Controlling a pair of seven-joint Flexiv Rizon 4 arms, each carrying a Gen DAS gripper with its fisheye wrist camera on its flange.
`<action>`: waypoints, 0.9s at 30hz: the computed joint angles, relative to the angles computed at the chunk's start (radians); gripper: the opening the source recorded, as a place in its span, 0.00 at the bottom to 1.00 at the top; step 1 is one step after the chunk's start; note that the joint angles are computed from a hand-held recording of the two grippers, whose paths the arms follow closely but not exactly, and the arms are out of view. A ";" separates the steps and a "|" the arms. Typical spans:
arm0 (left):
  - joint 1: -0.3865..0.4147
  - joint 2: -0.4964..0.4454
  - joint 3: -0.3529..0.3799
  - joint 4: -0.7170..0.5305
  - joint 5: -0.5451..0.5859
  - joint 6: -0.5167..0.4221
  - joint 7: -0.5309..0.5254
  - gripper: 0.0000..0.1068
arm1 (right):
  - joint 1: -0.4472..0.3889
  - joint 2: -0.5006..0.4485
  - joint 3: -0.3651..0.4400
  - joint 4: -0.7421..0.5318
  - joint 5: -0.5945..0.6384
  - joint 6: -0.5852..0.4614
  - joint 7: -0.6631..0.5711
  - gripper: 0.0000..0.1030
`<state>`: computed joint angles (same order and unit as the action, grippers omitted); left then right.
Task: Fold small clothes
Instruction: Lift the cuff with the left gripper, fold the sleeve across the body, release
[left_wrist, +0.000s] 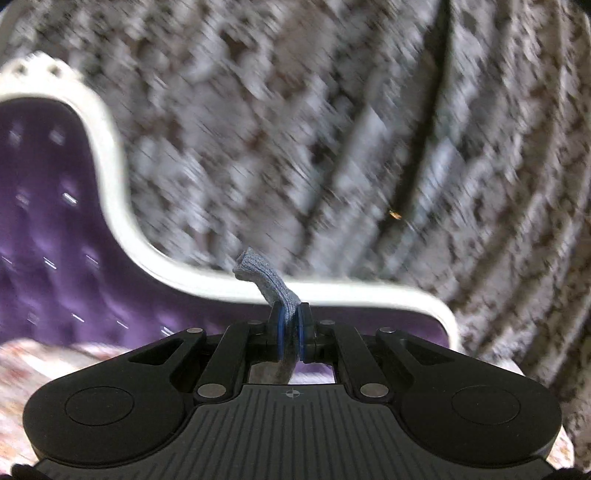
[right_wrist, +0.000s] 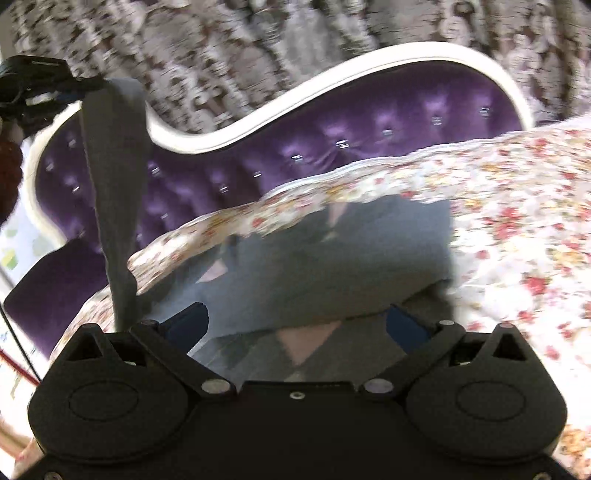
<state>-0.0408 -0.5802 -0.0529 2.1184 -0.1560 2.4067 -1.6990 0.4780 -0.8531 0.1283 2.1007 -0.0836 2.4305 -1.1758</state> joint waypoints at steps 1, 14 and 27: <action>-0.014 -0.034 -0.008 -0.030 -0.007 -0.011 0.008 0.06 | -0.007 0.004 0.000 0.000 0.005 -0.006 0.009 0.99; 0.041 -0.269 -0.139 -0.167 0.144 -0.191 0.018 0.43 | -0.040 0.024 -0.020 0.001 0.041 -0.054 0.060 0.99; -0.093 -0.213 0.068 0.093 -0.070 0.066 0.141 0.62 | -0.004 0.013 -0.042 -0.014 0.089 -0.092 0.045 0.99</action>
